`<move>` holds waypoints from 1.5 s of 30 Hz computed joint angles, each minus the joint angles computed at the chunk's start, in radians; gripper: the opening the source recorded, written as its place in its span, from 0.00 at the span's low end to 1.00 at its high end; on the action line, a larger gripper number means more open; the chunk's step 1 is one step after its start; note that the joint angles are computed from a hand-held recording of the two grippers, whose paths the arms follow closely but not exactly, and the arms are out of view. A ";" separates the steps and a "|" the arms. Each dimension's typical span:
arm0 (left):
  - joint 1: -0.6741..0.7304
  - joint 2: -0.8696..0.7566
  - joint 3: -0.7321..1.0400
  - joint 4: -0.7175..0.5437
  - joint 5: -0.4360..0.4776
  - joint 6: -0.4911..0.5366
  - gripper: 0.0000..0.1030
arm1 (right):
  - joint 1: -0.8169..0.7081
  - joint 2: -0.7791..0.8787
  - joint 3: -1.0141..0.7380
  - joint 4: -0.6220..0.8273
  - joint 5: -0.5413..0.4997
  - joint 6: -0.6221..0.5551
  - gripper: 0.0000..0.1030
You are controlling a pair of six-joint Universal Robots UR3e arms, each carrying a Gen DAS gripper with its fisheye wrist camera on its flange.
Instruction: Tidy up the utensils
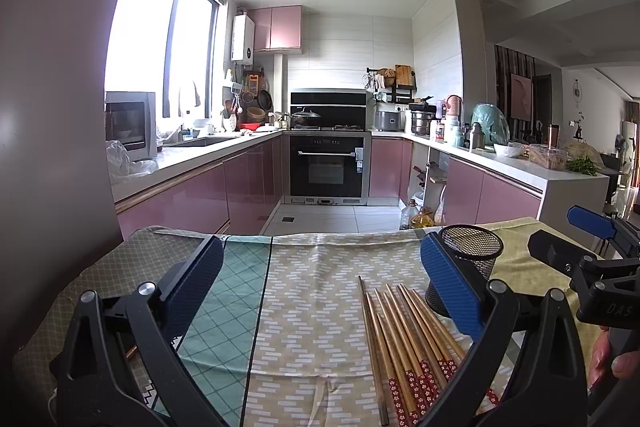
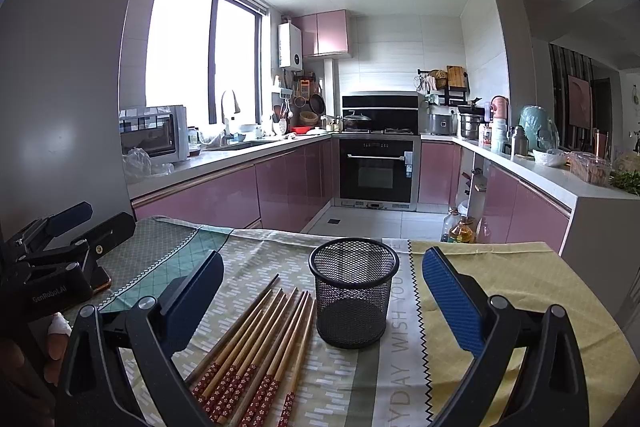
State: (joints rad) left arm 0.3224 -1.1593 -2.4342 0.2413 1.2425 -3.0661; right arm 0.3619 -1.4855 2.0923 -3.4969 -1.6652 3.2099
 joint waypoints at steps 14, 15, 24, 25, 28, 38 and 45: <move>0.006 0.004 -0.003 -0.002 -0.007 -0.001 0.94 | 0.005 0.006 -0.002 -0.004 -0.006 0.000 0.94; 0.005 0.002 -0.003 0.000 -0.007 0.000 0.94 | 0.007 0.006 -0.003 -0.004 -0.007 0.002 0.94; 0.006 0.001 -0.004 0.002 -0.007 0.000 0.94 | 0.012 0.016 -0.011 -0.005 -0.009 0.004 0.94; 0.006 0.003 -0.004 0.001 -0.007 0.001 0.94 | 0.011 0.015 -0.008 -0.005 -0.009 0.004 0.94; 0.007 0.004 -0.006 0.002 -0.007 -0.002 0.94 | 0.008 0.011 -0.001 -0.008 -0.004 0.005 0.94; 0.010 0.013 -0.008 -0.006 -0.011 -0.002 0.94 | 0.007 0.009 0.004 -0.010 -0.002 0.007 0.94; 0.011 0.013 -0.007 -0.008 -0.013 -0.001 0.94 | -0.004 0.001 0.016 -0.015 0.011 0.011 0.94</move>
